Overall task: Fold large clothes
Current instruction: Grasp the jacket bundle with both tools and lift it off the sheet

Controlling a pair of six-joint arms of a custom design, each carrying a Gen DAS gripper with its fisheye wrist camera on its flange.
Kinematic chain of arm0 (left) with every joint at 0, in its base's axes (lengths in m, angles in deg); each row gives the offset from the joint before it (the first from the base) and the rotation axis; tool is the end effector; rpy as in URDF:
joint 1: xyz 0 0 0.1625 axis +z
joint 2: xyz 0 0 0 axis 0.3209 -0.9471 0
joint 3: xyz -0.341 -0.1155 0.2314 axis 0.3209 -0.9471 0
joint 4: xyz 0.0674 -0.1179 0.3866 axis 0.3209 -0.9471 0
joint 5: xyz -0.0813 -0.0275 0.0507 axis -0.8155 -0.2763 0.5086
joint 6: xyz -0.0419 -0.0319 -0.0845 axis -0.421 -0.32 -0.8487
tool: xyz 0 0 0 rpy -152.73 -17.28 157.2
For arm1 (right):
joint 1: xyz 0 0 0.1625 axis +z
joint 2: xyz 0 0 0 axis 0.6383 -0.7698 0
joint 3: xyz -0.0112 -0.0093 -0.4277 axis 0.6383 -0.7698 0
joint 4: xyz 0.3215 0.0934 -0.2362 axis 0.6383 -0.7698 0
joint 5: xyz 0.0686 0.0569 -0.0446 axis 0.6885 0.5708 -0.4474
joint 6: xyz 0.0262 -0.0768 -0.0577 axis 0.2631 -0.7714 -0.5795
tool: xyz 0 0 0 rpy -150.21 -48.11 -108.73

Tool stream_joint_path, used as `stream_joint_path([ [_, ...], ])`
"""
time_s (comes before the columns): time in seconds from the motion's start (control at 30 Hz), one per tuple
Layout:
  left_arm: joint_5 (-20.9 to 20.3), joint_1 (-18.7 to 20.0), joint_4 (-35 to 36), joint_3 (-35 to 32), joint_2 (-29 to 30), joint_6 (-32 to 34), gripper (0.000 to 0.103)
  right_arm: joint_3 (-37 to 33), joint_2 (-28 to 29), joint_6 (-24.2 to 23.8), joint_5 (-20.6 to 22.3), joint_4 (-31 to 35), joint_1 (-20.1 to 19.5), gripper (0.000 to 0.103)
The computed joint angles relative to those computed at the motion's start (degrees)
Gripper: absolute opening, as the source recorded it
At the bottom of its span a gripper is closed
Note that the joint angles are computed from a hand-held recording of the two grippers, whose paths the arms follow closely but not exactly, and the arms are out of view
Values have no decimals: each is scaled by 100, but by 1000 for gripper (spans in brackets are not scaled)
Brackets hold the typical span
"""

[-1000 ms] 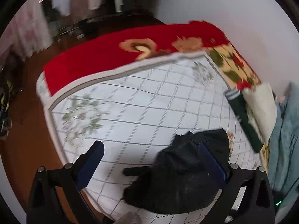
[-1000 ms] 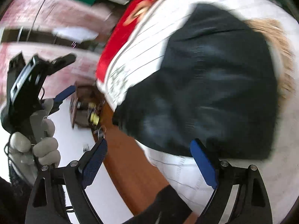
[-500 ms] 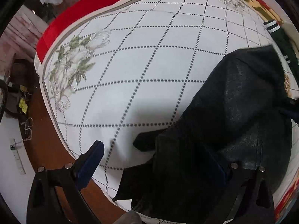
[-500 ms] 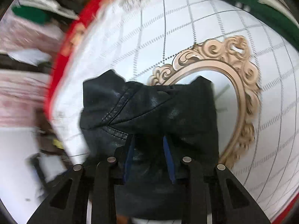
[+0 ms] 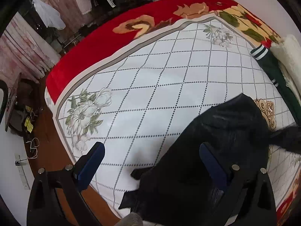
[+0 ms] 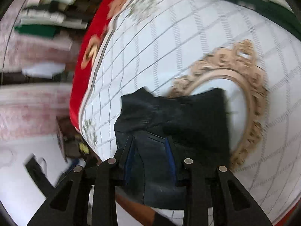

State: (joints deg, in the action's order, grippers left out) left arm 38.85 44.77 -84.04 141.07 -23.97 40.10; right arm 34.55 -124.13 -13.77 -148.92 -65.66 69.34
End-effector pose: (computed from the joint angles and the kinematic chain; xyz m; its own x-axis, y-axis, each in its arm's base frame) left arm -0.1210 -0.7082 0.2971 -0.6465 0.1653 -0.7448 0.3394 0.9366 -0.0867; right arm 0.3183 -0.6121 0.0145 -0.8765 0.4340 0.2084 0.3838 0.8912 -0.2419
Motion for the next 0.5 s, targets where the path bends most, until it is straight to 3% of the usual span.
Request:
stream_joint_path([
  [0.1,107,17,-23,-30,92,17,103,-1029,898,83,-5,1243,-255,32],
  [0.23,130,-34,277,97,-39,-196,103,-1719,1098,249,52,2194,-283,31],
  [0.37,64,-61,294,305,-232,-159,103,-898,370,215,472,1299,-176,33],
  [0.5,110,-3,336,515,-289,-133,103,166,-276,511,538,661,-77,33],
])
